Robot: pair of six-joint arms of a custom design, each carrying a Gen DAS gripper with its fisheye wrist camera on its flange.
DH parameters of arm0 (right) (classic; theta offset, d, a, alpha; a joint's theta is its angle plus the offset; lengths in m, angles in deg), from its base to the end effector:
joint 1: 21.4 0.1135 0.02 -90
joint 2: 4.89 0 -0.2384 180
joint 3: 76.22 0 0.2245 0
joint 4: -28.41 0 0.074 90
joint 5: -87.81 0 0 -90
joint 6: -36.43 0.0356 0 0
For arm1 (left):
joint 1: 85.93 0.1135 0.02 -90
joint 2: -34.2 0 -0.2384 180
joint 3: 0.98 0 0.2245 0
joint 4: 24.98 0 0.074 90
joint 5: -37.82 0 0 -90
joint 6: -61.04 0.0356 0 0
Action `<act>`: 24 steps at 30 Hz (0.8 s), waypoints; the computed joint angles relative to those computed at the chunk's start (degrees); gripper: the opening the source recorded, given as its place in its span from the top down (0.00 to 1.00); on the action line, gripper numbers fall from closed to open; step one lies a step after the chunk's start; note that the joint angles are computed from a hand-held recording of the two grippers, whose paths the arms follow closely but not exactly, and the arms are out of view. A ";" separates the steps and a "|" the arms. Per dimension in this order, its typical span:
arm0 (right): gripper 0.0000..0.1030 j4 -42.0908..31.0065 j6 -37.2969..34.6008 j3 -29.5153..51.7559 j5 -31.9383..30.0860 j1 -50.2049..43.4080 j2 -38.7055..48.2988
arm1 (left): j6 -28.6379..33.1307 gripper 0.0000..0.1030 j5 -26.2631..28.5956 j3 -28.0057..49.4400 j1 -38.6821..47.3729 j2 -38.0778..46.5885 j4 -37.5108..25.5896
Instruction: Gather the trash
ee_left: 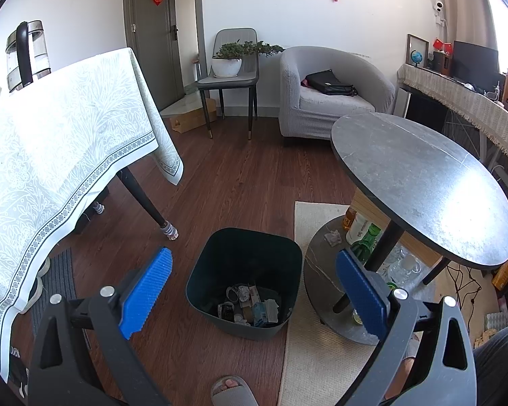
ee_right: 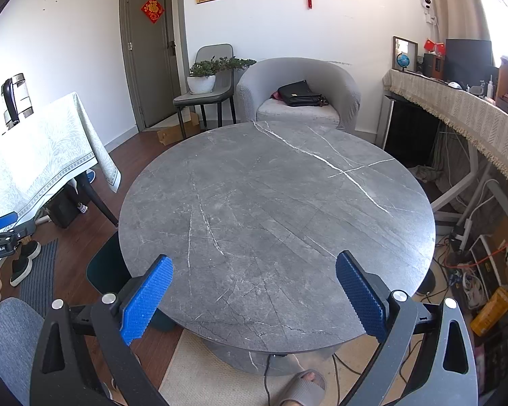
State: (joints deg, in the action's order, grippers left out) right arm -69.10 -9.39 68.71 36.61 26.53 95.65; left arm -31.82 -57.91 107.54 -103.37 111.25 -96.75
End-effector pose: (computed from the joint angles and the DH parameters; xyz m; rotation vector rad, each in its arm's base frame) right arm 0.2076 0.1967 0.4235 0.1886 2.2359 -0.0096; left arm 0.2315 -0.0690 0.3923 0.2359 2.2587 -0.0735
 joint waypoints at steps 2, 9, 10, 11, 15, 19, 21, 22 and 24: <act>0.05 -0.02 -0.02 -0.05 -0.06 0.03 -0.11 | 0.02 0.04 0.27 0.42 0.19 0.26 -0.23; 0.05 -0.32 0.11 0.41 0.03 0.11 0.23 | 0.28 0.04 0.15 0.31 0.20 0.35 0.03; 0.05 -0.35 0.12 0.41 0.03 0.13 0.20 | 0.29 0.04 0.19 0.22 0.21 0.30 0.07; 0.05 -0.31 0.14 0.45 0.05 0.14 0.26 | 0.31 0.04 0.23 0.23 0.22 0.31 0.08; 0.05 -0.46 0.17 0.79 0.09 0.16 0.51 | 0.26 0.04 0.12 0.22 0.13 0.28 0.05; 0.05 -0.30 0.09 0.44 0.03 0.09 0.32 | 0.21 0.04 0.08 0.23 0.10 0.28 0.04; 0.05 -0.38 0.06 0.45 0.03 0.12 0.27 | 0.18 0.04 0.09 0.26 0.09 0.32 0.02; 0.05 -0.42 0.05 0.46 0.03 0.12 0.26 | 0.27 0.04 0.07 0.23 0.07 0.29 0.08; 0.05 -0.08 -0.06 -0.16 -0.05 0.06 -0.04 | 0.30 0.04 0.09 0.20 0.12 0.27 0.10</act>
State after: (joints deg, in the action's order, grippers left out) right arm -69.18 -9.45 68.55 36.56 26.59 95.62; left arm -31.52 -57.82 107.74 -103.25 111.52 -96.65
